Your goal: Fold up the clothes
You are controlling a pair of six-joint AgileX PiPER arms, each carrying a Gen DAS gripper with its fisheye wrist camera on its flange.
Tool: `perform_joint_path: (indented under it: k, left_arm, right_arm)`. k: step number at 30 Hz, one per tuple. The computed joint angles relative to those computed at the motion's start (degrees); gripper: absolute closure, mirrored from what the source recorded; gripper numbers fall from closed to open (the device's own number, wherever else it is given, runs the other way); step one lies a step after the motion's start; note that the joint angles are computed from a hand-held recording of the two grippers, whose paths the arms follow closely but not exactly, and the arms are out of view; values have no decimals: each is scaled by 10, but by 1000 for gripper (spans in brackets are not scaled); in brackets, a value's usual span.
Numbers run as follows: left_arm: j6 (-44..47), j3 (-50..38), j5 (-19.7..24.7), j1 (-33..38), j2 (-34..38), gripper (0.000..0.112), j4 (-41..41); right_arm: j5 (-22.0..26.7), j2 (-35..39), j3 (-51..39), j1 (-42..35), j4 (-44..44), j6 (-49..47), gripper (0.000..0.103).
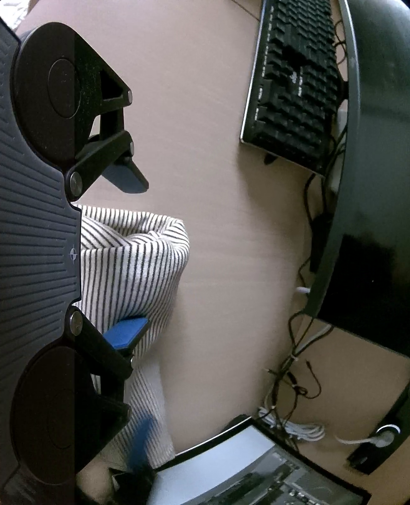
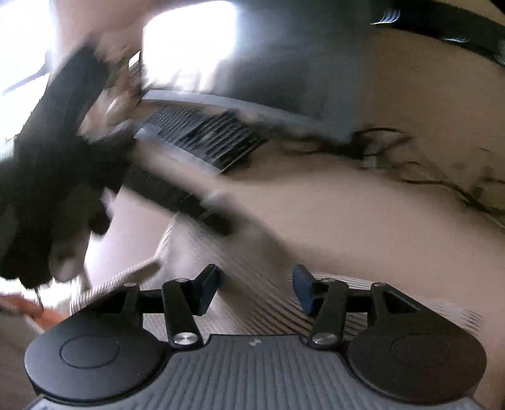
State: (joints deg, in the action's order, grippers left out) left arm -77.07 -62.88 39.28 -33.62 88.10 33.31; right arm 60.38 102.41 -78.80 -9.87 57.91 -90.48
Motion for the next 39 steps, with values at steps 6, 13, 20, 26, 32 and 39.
perform_joint_path:
  k: [6, 13, 20, 26, 32, 39]
  left_arm:
    - [9, 4, -1, -8, -3, 22, 8]
    - [107, 16, -55, 25, -9, 20, -107]
    - [191, -21, -86, 32, 38, 21, -160]
    - [262, -73, -89, 59, 87, 22, -224]
    - [330, -140, -95, 90, 145, 24, -274]
    - [342, -240, -97, 122, 212, 37, -254]
  right_arm:
    - [-132, -16, 6, -40, -7, 66, 50]
    - [-148, -19, 66, -62, -66, 152, 39]
    - [-47, 36, 11, -116, -89, 265, 24]
    - [-78, 45, 15, -96, -53, 206, 34]
    - [-117, 93, -44, -53, -51, 210, 35]
    - [-182, 162, -158, 6, -93, 233, 49]
